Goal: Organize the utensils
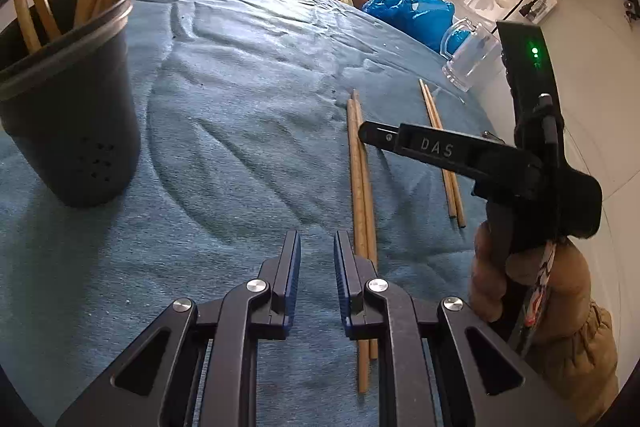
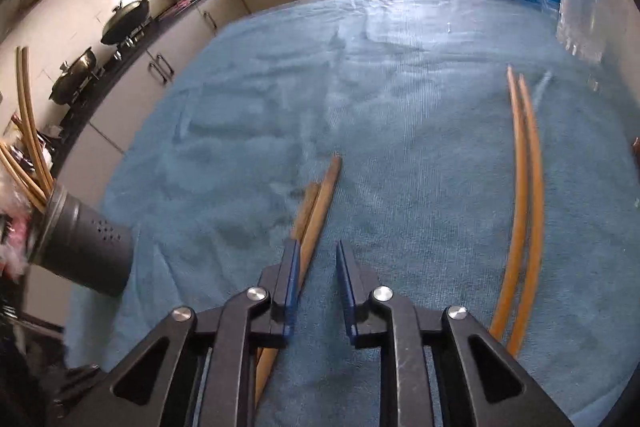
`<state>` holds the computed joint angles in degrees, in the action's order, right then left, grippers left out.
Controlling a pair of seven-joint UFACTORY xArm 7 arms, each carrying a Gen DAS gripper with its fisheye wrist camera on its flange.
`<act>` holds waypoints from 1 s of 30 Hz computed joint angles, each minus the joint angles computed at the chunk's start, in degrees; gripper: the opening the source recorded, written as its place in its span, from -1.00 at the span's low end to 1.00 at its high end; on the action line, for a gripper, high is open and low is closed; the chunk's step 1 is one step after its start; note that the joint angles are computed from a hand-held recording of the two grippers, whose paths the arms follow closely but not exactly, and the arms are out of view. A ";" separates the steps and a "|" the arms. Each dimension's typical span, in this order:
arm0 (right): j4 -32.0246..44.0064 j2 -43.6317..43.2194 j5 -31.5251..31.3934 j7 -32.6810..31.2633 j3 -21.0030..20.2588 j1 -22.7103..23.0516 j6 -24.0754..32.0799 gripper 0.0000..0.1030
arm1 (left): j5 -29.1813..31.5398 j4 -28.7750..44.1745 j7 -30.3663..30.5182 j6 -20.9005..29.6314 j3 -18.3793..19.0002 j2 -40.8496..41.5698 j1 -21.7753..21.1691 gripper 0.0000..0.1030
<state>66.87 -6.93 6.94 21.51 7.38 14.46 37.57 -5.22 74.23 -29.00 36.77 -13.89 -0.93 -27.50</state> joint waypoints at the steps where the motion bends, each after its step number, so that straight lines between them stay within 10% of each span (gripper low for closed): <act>1: 0.34 -0.04 -2.37 1.70 0.54 -0.19 0.76 -0.62 | 0.17 -0.06 -0.12 -0.04 0.03 -0.06 0.03 -0.69; 14: 9.56 4.65 -18.64 10.89 2.97 2.29 11.70 -0.70 | 2.20 -0.55 -2.06 0.40 -0.15 -1.04 -0.10 -0.69; 30: -2.97 -7.93 -7.53 3.58 -0.94 -0.93 14.10 -0.78 | 6.02 14.51 -0.99 8.20 -0.15 10.41 -2.37 -0.64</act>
<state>63.90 -14.86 -0.58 25.09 6.44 13.54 51.68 0.80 88.75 -29.99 44.97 -14.03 9.48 -29.87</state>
